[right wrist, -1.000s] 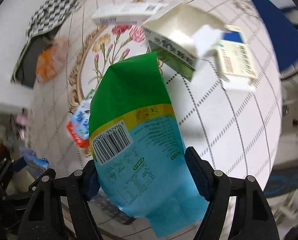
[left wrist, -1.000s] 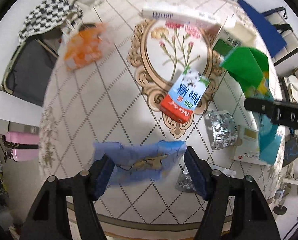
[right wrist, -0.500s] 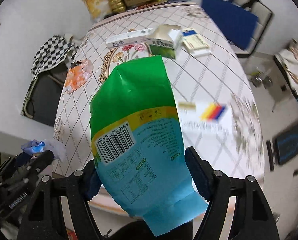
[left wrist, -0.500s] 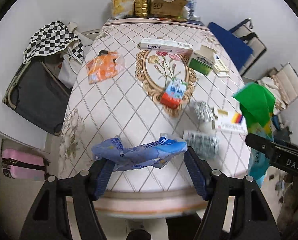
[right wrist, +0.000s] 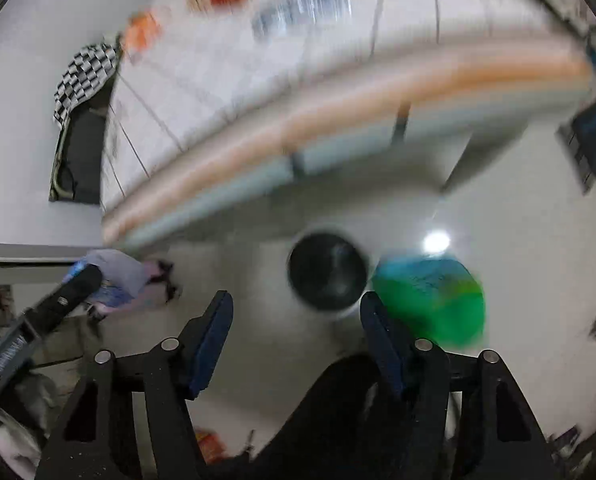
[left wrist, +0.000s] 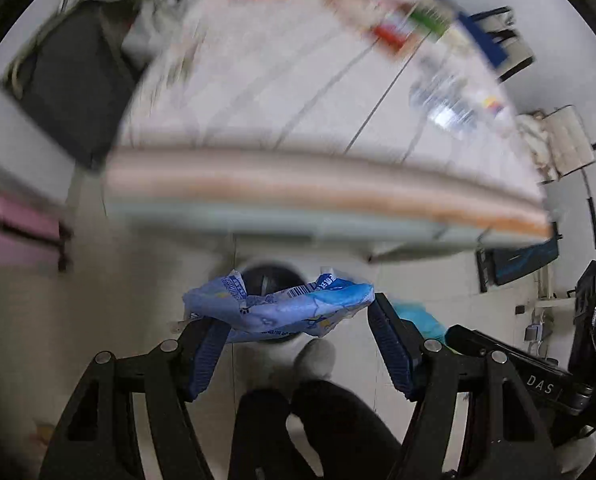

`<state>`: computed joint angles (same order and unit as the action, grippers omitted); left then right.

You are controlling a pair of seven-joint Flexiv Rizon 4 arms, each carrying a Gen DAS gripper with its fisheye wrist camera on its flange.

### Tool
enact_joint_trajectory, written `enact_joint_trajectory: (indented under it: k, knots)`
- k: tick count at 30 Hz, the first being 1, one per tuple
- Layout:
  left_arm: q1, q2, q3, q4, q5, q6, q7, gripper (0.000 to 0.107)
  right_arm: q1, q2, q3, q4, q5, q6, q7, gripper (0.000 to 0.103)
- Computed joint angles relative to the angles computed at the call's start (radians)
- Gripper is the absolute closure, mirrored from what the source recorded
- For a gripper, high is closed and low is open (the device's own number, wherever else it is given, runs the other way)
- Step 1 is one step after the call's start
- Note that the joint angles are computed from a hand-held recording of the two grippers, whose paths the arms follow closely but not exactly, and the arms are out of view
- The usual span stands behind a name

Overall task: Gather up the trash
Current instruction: 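Carry both items to the white bin and open both tools to drop them, then grasp the DHA Pure Milk carton with the left tool while the right tool grasps the striped medicine box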

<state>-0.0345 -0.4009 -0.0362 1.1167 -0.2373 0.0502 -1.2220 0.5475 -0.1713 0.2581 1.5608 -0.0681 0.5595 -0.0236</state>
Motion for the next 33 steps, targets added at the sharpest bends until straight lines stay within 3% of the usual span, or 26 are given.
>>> enact_joint_trajectory:
  k: [3, 6, 9, 13, 17, 21, 25, 29, 33]
  knots:
    - [-0.008, 0.002, 0.019, 0.204, 0.005, 0.118, -0.003, 0.040, 0.011, -0.031, 0.019, 0.184, 0.035, 0.272, 0.058, 0.035]
    - [-0.014, -0.062, 0.015, 0.335, -0.001, 0.235, -0.001, 0.040, 0.028, -0.105, 0.017, 0.320, 0.032, 0.452, 0.103, 0.035]
    - [-0.022, -0.174, 0.004, 0.386, -0.005, 0.333, -0.008, 0.039, 0.036, -0.215, 0.009, 0.378, 0.017, 0.515, 0.077, 0.034]
    - [-0.052, -0.318, 0.014, 0.384, 0.047, 0.428, -0.038, 0.020, 0.030, -0.361, -0.002, 0.396, 0.006, 0.586, 0.034, 0.024]
    - [-0.076, -0.334, 0.036, 0.419, 0.107, 0.508, -0.050, 0.020, 0.012, -0.404, 0.000, 0.429, 0.027, 0.620, 0.016, 0.017]
    - [-0.083, -0.239, 0.061, 0.467, 0.157, 0.503, -0.079, 0.020, -0.004, -0.331, 0.012, 0.439, 0.038, 0.531, 0.022, 0.006]
    - [-0.064, -0.063, 0.056, 0.481, 0.174, 0.396, -0.042, 0.020, -0.021, -0.178, 0.038, 0.390, 0.046, 0.313, -0.005, 0.003]
    - [-0.044, 0.075, 0.047, 0.376, 0.181, 0.235, -0.001, 0.020, -0.020, -0.010, 0.034, 0.268, 0.048, 0.030, -0.006, 0.002]
    - [-0.025, 0.104, 0.029, 0.197, 0.167, 0.135, 0.033, 0.020, -0.007, 0.066, 0.007, 0.083, -0.018, -0.205, 0.039, 0.002]
